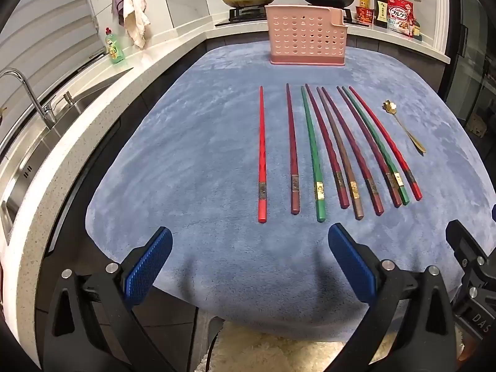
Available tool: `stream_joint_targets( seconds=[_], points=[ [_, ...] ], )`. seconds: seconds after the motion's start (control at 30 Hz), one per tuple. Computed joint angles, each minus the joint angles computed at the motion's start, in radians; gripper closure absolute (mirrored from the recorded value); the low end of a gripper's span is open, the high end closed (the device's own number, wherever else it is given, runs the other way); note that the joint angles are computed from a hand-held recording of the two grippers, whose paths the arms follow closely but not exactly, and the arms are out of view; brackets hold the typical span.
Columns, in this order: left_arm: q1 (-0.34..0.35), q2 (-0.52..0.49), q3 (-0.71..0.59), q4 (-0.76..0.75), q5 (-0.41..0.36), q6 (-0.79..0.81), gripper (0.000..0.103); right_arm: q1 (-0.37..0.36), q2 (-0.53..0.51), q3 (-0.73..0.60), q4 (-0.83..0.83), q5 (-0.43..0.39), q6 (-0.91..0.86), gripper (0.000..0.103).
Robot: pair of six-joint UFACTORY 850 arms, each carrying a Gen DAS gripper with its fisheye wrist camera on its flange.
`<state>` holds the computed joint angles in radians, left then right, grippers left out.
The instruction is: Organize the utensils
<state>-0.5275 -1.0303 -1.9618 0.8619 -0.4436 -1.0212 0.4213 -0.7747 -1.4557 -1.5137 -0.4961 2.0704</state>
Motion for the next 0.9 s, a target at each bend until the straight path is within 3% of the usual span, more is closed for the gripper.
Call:
stream_joint_targets(
  seconds=[0.9],
  points=[
    [-0.001,-0.023,-0.027,-0.029,-0.024,0.019,0.007,0.010,-0.011,-0.009,0.009,-0.013,-0.021,0.007]
  ],
)
